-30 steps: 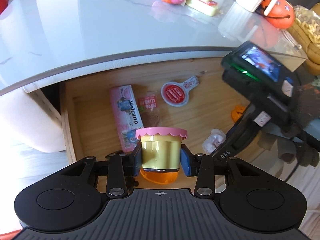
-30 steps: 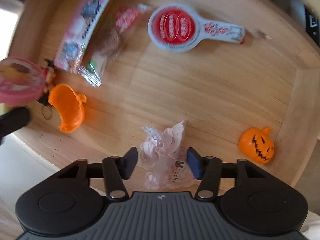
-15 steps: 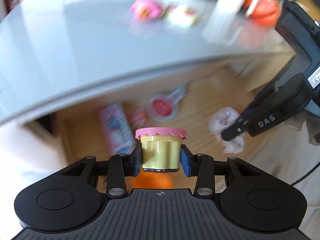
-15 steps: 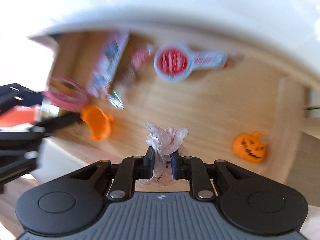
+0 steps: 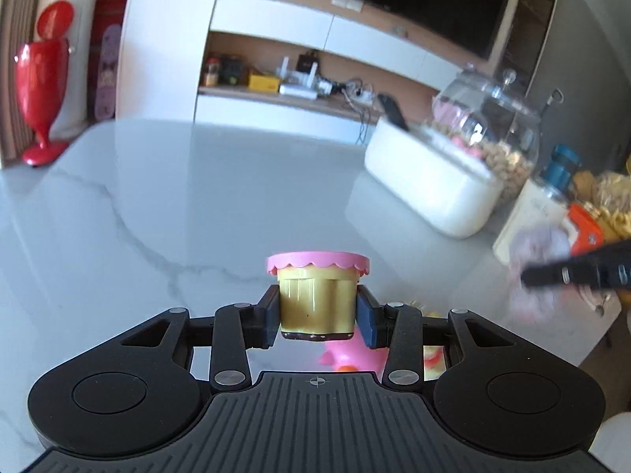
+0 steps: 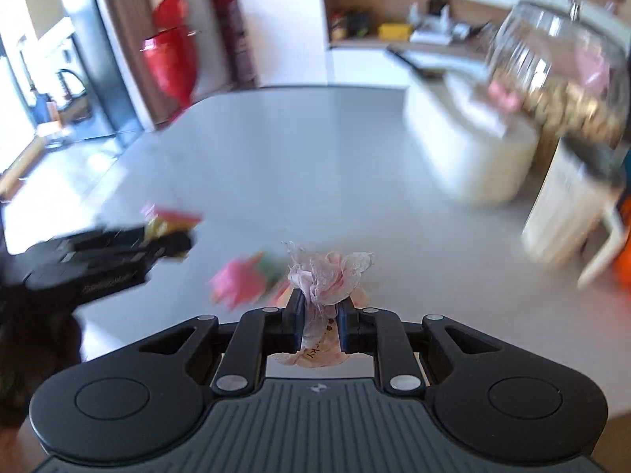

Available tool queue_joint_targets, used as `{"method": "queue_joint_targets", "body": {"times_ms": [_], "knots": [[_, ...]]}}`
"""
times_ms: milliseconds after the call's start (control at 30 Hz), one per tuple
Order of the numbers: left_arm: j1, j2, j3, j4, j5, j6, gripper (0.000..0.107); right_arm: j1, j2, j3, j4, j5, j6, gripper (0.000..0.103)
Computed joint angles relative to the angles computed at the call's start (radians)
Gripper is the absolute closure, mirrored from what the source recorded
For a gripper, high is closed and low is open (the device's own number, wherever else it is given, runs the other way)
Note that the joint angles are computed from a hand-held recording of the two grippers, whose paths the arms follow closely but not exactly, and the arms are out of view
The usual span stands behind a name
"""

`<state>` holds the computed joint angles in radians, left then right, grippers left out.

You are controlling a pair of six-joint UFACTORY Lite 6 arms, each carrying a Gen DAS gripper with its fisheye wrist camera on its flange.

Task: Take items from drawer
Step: 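Place the cupcake on the countertop with the left gripper while the right places the wrapper, then grasp the orange pumpkin cup with the left gripper while the right grasps the jack-o-lantern toy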

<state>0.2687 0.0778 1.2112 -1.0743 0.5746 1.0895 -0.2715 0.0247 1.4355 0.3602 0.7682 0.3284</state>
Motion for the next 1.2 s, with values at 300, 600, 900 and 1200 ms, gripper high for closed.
{"method": "queue_joint_targets", "body": {"times_ms": [300,600,900,1200], "knots": [[-0.021,0.004,-0.05,0.186,-0.093,0.018,0.061,-0.011,0.321,0.063,0.143,-0.124,-0.087,0.064],[-0.033,-0.022,-0.052,0.223,-0.119,-0.039,0.062,-0.004,0.124,-0.113,0.054,-0.203,-0.007,0.053],[0.222,-0.218,-0.124,0.098,0.234,0.195,0.063,-0.026,-0.309,-0.464,0.085,-0.223,-0.024,0.037],[0.031,-0.415,-0.414,0.564,0.221,0.055,0.063,0.265,-0.593,-0.849,0.121,-0.3,0.097,0.037]]}}
